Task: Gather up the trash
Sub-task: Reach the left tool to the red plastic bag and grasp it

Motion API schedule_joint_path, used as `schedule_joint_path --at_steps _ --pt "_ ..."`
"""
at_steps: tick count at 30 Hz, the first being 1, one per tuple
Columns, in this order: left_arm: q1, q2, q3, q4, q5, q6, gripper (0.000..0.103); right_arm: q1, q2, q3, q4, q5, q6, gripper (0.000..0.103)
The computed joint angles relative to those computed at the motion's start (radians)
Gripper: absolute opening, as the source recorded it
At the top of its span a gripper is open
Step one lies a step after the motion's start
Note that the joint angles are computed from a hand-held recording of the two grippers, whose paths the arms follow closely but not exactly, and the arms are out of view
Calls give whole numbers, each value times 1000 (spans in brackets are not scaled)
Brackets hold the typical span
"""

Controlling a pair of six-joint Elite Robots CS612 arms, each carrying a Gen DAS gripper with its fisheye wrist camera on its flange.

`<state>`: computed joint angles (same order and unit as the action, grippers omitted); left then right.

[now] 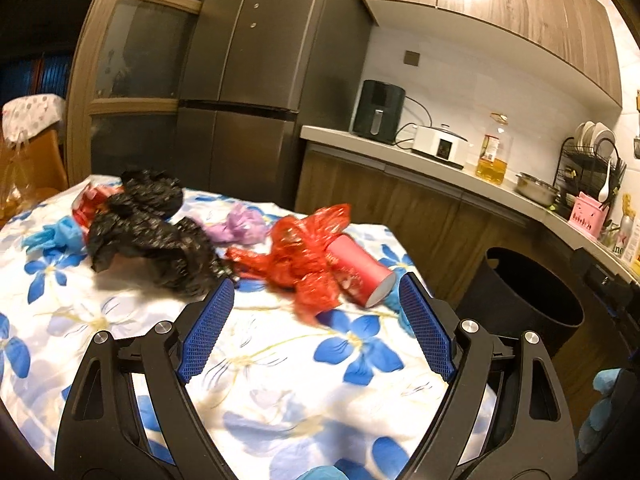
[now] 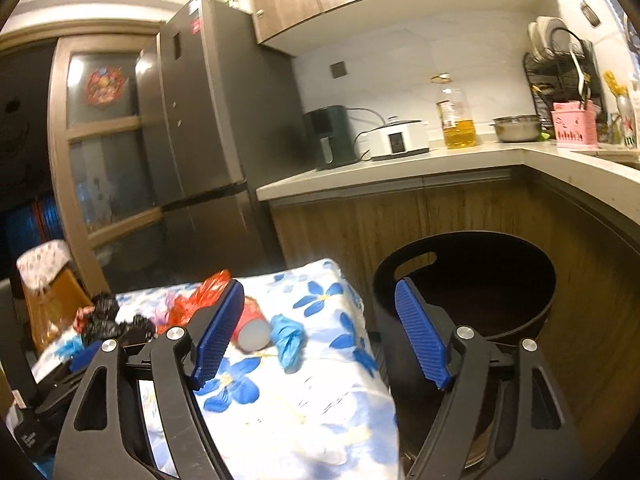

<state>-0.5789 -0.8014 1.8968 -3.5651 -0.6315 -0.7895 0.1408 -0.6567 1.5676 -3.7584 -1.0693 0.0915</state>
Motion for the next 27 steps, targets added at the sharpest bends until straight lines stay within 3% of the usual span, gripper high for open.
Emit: schedule_joint_path --at_steps 8,16,22,27 --pt "-3 -14 44 -2 21 -33 83 23 7 -10 65 17 -27 73" --pt "36 8 -7 25 -17 -16 83 45 34 -62 128 13 -62 70" --pt "86 45 -104 119 -70 -11 83 44 50 -98 148 7 -53 70" --pt "117 53 -147 238 -92 -78 83 44 66 -130 167 10 -49 70"
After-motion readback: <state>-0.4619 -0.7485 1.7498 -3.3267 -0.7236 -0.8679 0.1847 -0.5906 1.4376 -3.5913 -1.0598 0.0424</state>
